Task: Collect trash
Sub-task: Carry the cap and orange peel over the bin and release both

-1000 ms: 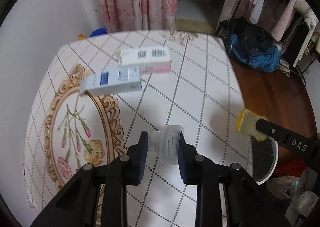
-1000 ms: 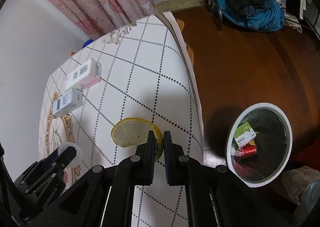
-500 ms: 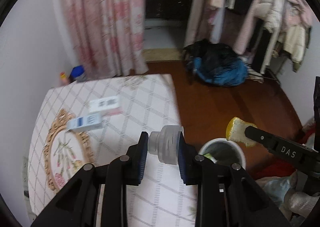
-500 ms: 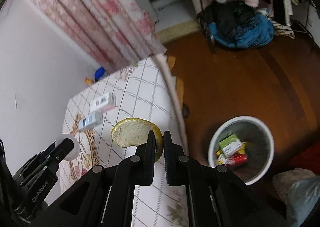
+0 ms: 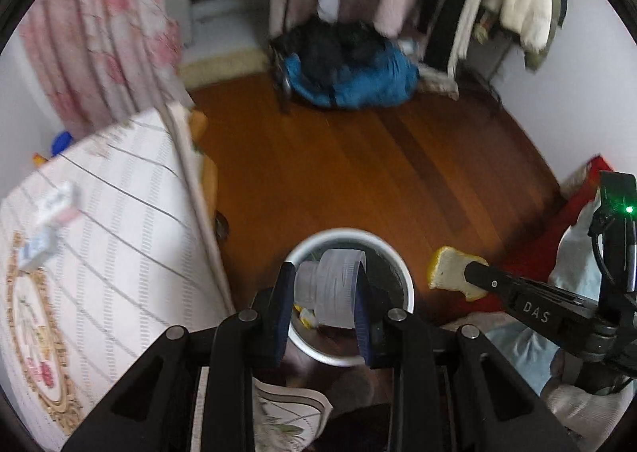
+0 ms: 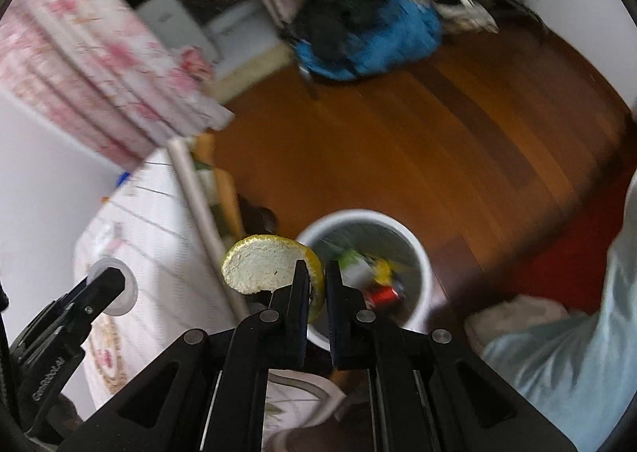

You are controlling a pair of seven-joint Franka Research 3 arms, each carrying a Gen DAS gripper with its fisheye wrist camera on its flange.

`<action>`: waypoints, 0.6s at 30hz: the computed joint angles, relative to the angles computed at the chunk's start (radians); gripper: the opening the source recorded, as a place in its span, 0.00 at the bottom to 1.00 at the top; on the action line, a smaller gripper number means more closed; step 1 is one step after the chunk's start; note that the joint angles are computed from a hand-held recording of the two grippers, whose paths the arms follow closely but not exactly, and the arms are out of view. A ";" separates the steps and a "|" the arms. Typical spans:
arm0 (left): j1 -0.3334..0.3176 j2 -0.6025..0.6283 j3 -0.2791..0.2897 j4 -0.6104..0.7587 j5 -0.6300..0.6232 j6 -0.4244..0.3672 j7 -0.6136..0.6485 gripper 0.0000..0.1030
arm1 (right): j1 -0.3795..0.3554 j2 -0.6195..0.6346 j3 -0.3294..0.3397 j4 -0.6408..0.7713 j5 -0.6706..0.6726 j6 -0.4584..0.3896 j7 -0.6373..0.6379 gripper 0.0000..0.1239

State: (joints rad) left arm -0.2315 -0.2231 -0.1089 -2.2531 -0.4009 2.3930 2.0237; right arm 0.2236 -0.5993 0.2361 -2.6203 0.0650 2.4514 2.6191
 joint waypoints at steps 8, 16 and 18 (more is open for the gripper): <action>0.012 0.180 -0.059 0.104 0.046 -0.100 -0.063 0.24 | 0.027 0.104 -0.101 -0.134 0.135 0.102 -0.113 0.07; 0.024 0.202 -0.093 0.084 0.161 -0.068 -0.148 0.87 | 0.036 0.270 -0.139 -0.096 0.212 0.103 -0.247 0.47; 0.026 0.198 -0.092 0.072 0.203 -0.065 -0.173 0.95 | 0.036 0.283 -0.127 -0.087 0.200 0.092 -0.254 0.73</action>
State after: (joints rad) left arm -0.2051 -0.0246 -0.2013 -2.1816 -0.1978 2.3281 1.8508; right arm 0.2599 -0.3166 0.1093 -2.7071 0.2649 2.5438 2.3650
